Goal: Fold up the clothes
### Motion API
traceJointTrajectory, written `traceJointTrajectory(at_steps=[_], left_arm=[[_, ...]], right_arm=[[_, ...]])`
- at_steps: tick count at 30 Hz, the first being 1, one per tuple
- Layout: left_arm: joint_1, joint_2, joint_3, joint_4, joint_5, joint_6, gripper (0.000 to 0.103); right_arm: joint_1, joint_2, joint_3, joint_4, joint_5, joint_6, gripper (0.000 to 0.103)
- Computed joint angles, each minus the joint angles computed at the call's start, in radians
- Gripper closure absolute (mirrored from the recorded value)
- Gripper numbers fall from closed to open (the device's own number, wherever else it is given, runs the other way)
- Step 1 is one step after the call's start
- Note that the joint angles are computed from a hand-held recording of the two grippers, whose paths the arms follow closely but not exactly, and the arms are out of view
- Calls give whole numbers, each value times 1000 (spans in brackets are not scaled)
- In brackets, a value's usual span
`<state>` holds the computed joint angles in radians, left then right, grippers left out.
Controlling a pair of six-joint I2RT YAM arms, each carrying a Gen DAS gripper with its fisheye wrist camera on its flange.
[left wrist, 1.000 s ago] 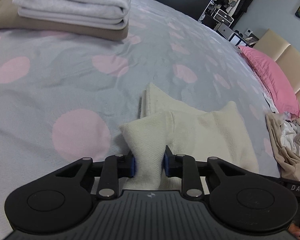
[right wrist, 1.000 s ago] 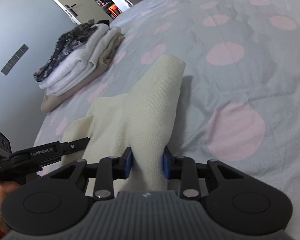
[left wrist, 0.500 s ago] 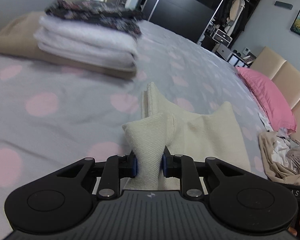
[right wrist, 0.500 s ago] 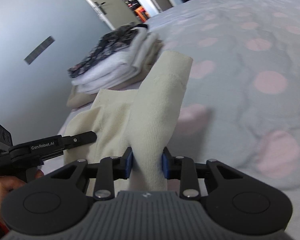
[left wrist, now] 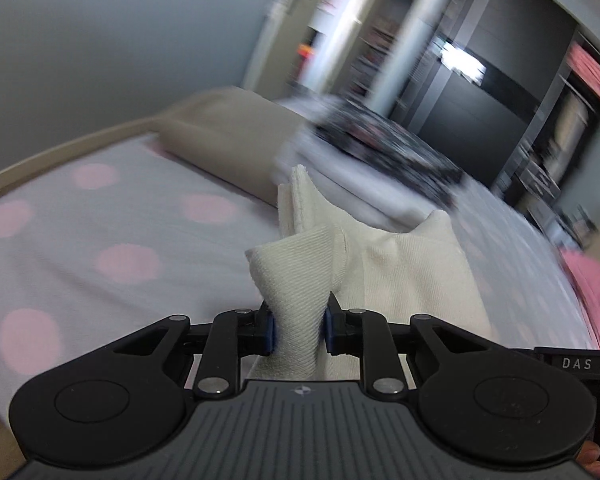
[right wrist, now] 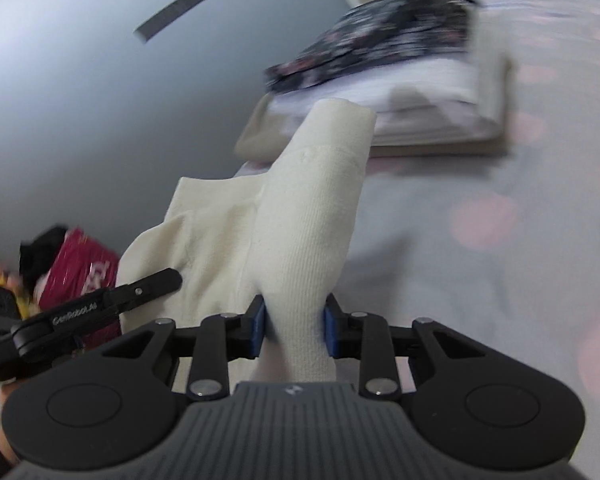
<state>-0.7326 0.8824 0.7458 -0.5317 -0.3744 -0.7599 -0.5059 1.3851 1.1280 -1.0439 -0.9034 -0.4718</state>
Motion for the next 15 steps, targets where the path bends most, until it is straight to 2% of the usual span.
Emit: traceJointTrajectory(at_steps=[3,6,8,12,15], left_arm=[[24,-34,-25,-14,-53,-46,84],[79,-63,-59,1,-63,-93,84],[113,-78,-79,9,-69,-132,84],[216,-93,-126,35,-18,-209,84],[259,-53,-149,61,-2,-233,84]], right_arm=[[143,99,97,50,45,49,71],[256,226,229,54,78,65,71],[317,333,354,-2,87,36,71],[422,552,648,-160,122,-70,72],[485,694,857,-267,158,-129,72]])
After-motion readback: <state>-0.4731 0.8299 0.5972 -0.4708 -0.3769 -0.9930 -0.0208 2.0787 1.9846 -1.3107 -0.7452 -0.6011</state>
